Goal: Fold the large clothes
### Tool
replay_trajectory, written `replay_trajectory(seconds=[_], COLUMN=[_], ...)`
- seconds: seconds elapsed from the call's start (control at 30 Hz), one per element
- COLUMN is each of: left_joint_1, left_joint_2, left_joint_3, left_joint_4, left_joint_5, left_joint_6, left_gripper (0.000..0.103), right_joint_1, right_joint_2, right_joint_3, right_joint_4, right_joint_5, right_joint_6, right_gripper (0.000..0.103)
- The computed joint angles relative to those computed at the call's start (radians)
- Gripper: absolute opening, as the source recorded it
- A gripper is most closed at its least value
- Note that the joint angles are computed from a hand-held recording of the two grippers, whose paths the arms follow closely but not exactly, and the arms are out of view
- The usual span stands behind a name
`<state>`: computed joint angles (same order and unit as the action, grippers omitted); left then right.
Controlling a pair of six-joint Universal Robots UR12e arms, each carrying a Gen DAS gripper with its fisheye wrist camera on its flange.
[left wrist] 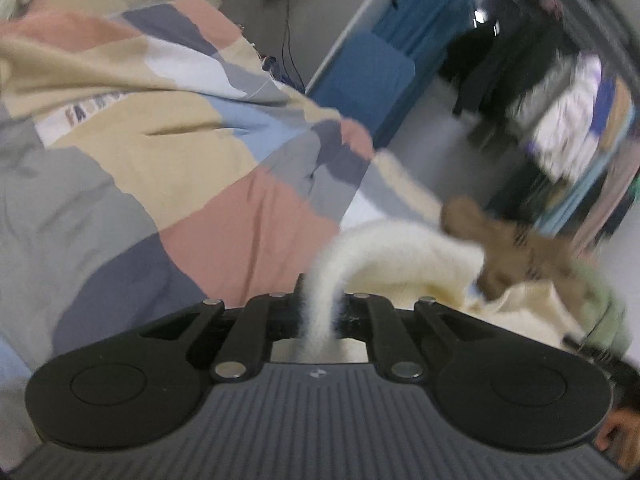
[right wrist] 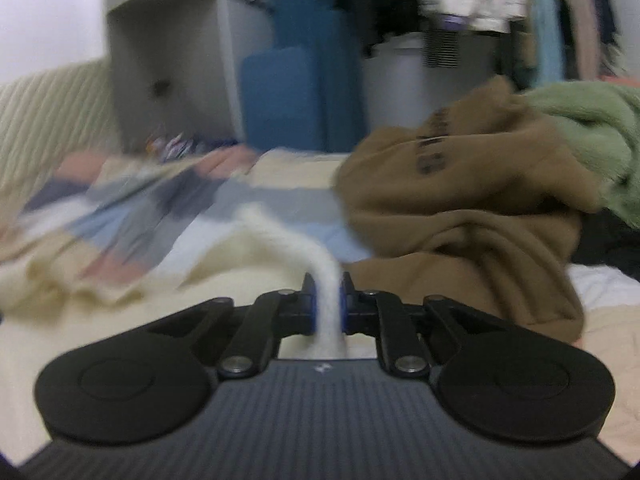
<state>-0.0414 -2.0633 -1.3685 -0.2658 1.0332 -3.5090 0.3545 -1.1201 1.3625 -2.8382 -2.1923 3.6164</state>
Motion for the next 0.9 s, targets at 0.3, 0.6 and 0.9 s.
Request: replay_trajectory(seconds=[0.3, 0.6, 0.9], left_joint_1=[-0.012, -0.029, -0.032], left_joint_2=[-0.033, -0.066, -0.049], left_joint_3=[0.049, 0.107, 0.089], left_joint_4=[-0.061, -0.219, -0.225], left_joint_5=[0.042, 0.089, 0.107], left_joint_6=[-0.017, 0.053, 0.08], left_gripper=[0.01, 0.011, 0.038], right_joint_1=[-0.024, -0.053, -0.045], right_joint_2=[0.018, 0.014, 0.002], right_joint_3=[-0.015, -0.005, 0.005], right_joint_4=[0.124, 0.264, 0.235], right_joint_5=[-0.006, 0.118, 0.116], right_joint_6=[0.105, 0.197, 0.214], right_gripper=[0.013, 0.014, 0.019])
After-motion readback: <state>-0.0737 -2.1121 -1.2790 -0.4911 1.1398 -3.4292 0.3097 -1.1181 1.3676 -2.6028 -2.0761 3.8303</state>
